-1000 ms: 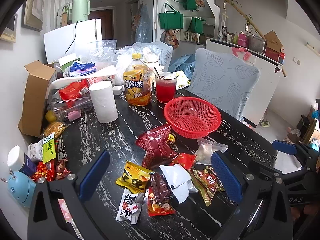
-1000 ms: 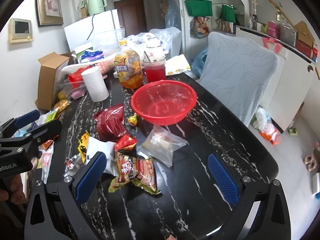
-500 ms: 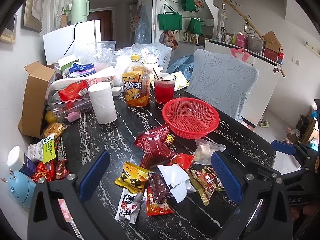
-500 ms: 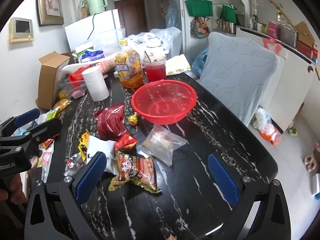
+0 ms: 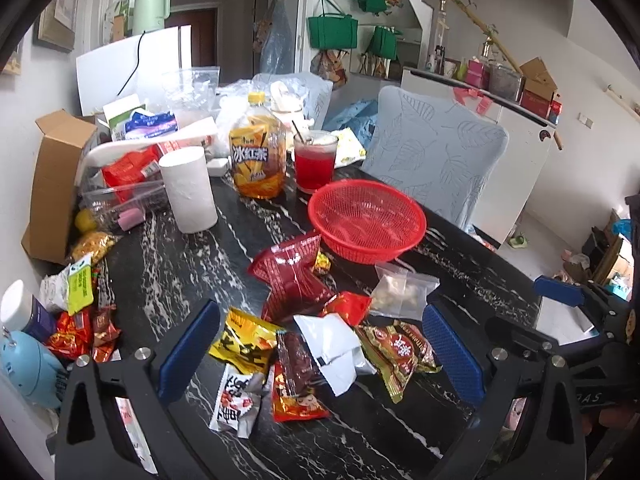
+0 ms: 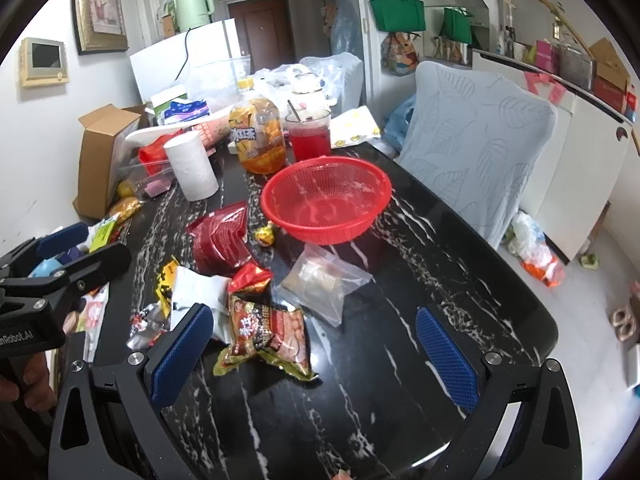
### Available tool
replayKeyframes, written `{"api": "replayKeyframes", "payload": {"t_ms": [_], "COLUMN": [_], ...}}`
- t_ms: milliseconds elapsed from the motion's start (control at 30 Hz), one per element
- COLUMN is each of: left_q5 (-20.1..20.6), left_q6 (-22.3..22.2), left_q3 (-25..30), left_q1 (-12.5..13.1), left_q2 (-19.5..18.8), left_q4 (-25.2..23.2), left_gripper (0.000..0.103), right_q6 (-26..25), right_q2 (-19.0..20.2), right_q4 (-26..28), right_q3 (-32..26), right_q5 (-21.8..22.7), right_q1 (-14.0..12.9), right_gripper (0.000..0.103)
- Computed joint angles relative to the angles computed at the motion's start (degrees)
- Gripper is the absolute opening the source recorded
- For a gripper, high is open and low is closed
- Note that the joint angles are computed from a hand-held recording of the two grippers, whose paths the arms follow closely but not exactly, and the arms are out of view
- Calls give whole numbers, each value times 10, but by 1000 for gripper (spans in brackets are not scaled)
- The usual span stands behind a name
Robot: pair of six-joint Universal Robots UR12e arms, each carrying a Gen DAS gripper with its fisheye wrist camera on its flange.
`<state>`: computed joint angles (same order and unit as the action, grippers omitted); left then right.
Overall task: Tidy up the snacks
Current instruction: 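Grasp the red-gold peanut snack bag with the right tool while the left tool approaches the white sachet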
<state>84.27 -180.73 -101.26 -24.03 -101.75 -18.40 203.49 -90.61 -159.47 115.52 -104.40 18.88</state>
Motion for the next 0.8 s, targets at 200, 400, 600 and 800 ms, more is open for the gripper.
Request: {"api": "replayKeyframes", "payload": {"t_ms": [200,400,600,800], "left_q5": [-2,28,32,51], "left_q6": [-25,-26,-49,-83], "left_q3": [-9,-22,-31,-41], "left_q1": [0,-7,-5,-1], "left_q2": [0,3,3,3], "left_q4": [-2,10,-6,-31], "left_gripper": [103,103,103,103], "right_q6": [-3,-23,-32,-41], "right_q2": [-1,7,17,31], "right_q4": [-3,-5,-2,-5], "right_q3": [7,10,16,15], "right_q5": [18,44,112,165], "right_q1": [-9,-16,-32,-42], "right_gripper": [103,103,103,99]}}
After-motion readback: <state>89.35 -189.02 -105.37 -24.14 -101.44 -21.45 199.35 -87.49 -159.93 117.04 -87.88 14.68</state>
